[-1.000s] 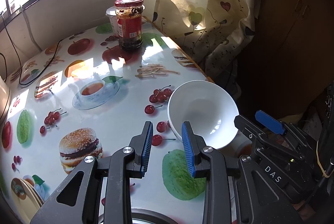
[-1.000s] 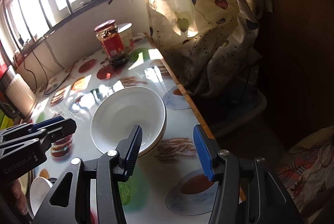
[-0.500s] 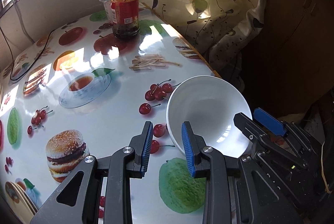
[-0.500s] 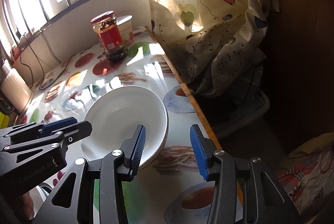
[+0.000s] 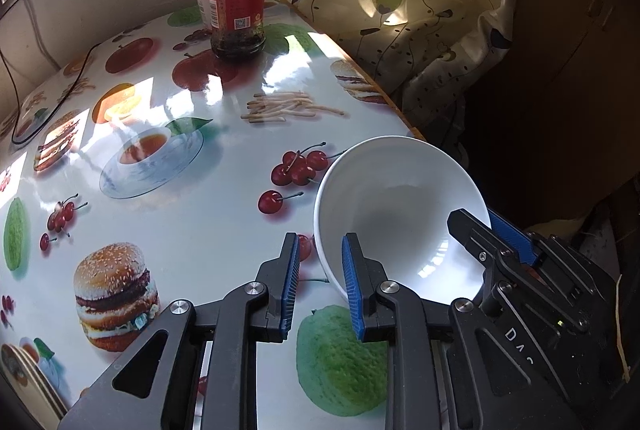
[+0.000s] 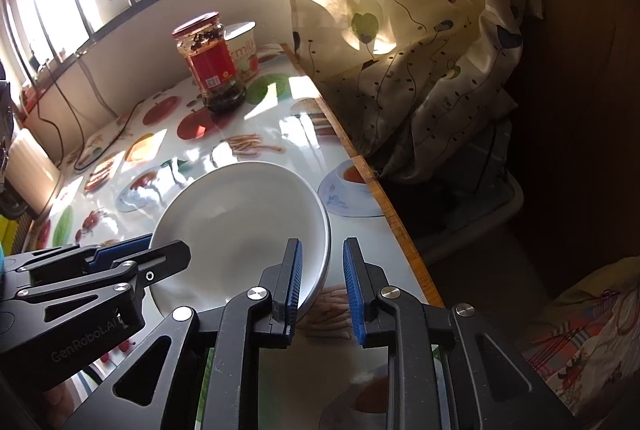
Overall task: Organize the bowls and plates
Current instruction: 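Close both grippers on the striped bowl's rim, then lift the striped bowl with both grippers and carry it toward the bowl stack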
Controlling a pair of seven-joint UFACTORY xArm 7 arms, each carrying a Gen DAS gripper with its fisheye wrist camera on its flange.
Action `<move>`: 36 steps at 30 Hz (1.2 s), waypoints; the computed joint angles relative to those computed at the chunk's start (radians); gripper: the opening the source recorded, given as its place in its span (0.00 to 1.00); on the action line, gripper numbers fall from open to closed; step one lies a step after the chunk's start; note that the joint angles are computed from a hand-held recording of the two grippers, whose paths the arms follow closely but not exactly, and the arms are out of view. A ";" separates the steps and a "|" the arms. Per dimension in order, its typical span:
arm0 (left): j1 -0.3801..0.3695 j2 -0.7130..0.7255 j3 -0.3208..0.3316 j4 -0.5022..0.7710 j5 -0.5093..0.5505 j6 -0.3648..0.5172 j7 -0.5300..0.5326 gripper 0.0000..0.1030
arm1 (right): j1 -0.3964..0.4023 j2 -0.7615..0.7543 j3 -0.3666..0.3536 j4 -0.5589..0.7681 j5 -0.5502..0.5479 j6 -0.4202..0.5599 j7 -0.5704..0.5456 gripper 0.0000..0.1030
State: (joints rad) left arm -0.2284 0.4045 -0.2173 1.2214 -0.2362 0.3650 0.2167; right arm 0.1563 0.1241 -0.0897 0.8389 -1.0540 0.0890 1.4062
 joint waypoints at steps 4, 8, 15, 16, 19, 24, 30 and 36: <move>0.005 0.002 -0.009 0.002 -0.011 -0.001 0.008 0.14 | 0.002 0.005 0.001 0.006 0.005 -0.003 -0.009 0.15; -0.002 0.002 -0.003 0.000 -0.004 -0.008 0.002 0.14 | 0.007 0.006 -0.004 0.008 -0.003 -0.002 0.000 0.14; -0.005 0.002 -0.001 0.000 0.003 -0.008 -0.009 0.13 | 0.007 0.005 -0.004 0.007 0.002 -0.003 0.000 0.14; -0.006 0.001 -0.001 -0.001 0.003 -0.006 -0.011 0.13 | 0.008 0.005 -0.005 0.008 0.001 -0.004 0.001 0.14; 0.001 -0.004 -0.005 -0.008 -0.004 -0.004 -0.006 0.13 | 0.009 0.002 -0.006 0.006 -0.004 -0.003 0.005 0.14; 0.010 -0.019 -0.011 -0.025 -0.021 -0.007 0.012 0.13 | 0.006 -0.013 -0.002 -0.003 -0.028 -0.004 0.031 0.13; 0.023 -0.055 -0.020 -0.063 -0.055 -0.021 0.042 0.13 | -0.012 -0.046 0.026 -0.022 -0.068 0.007 0.073 0.13; 0.042 -0.106 -0.034 -0.110 -0.107 -0.041 0.098 0.13 | -0.034 -0.086 0.066 -0.042 -0.110 0.019 0.125 0.13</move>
State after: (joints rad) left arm -0.1865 0.2990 -0.2511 1.1112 -0.3434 0.3240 0.3151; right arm 0.1220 0.0385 -0.0238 0.7971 -1.1638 0.1080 1.5316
